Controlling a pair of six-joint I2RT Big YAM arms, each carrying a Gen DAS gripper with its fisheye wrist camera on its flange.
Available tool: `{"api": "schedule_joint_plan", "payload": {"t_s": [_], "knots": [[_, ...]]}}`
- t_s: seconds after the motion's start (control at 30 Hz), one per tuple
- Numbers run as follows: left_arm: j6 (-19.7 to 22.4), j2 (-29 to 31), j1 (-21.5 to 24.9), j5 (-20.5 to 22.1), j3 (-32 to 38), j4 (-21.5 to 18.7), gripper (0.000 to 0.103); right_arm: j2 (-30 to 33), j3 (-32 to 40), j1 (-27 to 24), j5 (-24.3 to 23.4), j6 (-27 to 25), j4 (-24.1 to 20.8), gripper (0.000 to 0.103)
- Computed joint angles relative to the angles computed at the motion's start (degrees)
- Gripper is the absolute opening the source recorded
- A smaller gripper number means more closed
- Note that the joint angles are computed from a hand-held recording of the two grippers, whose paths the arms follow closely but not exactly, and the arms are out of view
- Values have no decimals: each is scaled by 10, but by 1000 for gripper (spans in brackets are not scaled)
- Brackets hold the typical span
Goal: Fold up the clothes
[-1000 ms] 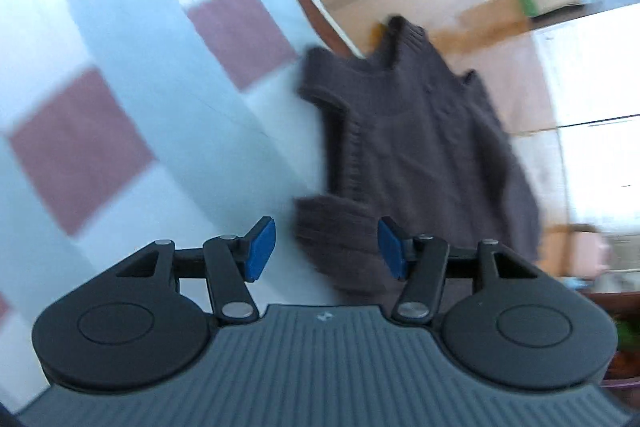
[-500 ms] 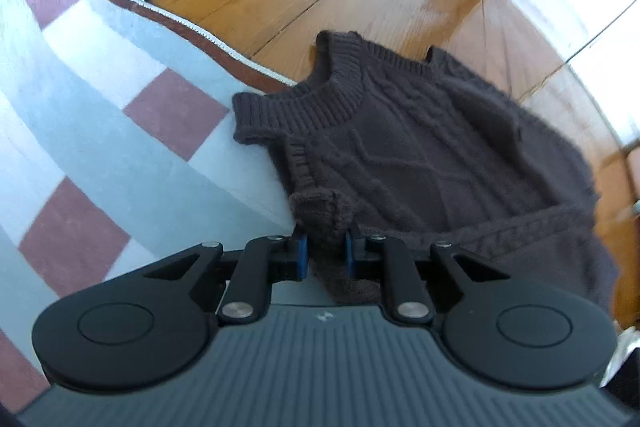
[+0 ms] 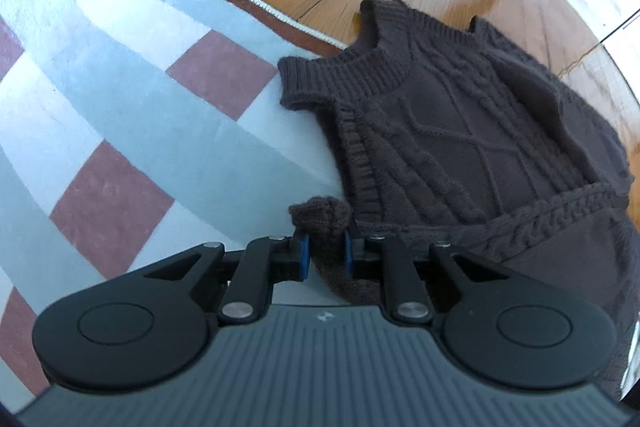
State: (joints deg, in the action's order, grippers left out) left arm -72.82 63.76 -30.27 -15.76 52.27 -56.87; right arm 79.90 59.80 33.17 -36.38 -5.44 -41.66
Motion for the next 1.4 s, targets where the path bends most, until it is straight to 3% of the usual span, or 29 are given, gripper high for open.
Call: {"api": "schedule_joint_plan", "payload": {"t_s": [0.13, 0.27, 0.4, 0.43, 0.47, 0.63, 0.77, 0.9, 1.1, 1.3, 1.4], "knots": [[12, 9, -1, -1, 7, -11, 16, 4, 5, -27, -42, -7, -42, 23], [21, 18, -3, -5, 13, -24, 22, 0, 22, -64, -82, -31, -112, 23], [21, 7, 1, 1, 17, -29, 28, -24, 23, -142, -59, -14, -77, 42], [20, 3, 1, 3, 21, -31, 40, -25, 27, -163, -47, -7, -66, 42], [24, -1, -5, -11, 28, -36, 48, -22, 35, -184, -33, -5, -64, 42], [66, 3, -40, -105, 67, -48, 60, -4, 72, -266, 4, 20, -44, 42], [153, 40, -21, -74, 98, -1, 61, 30, 123, -301, 33, 32, -50, 56], [294, 129, 0, -29, 192, 21, 72, 87, 199, -325, 63, 37, -65, 65], [433, 296, 58, 58, 379, 18, 72, 221, 374, -361, 46, 57, -169, 65], [557, 440, 97, 57, 552, -18, 72, 334, 528, -367, 24, 72, -278, 65], [587, 499, 106, 58, 622, -31, 72, 378, 591, -370, 29, 90, -304, 67]]}}
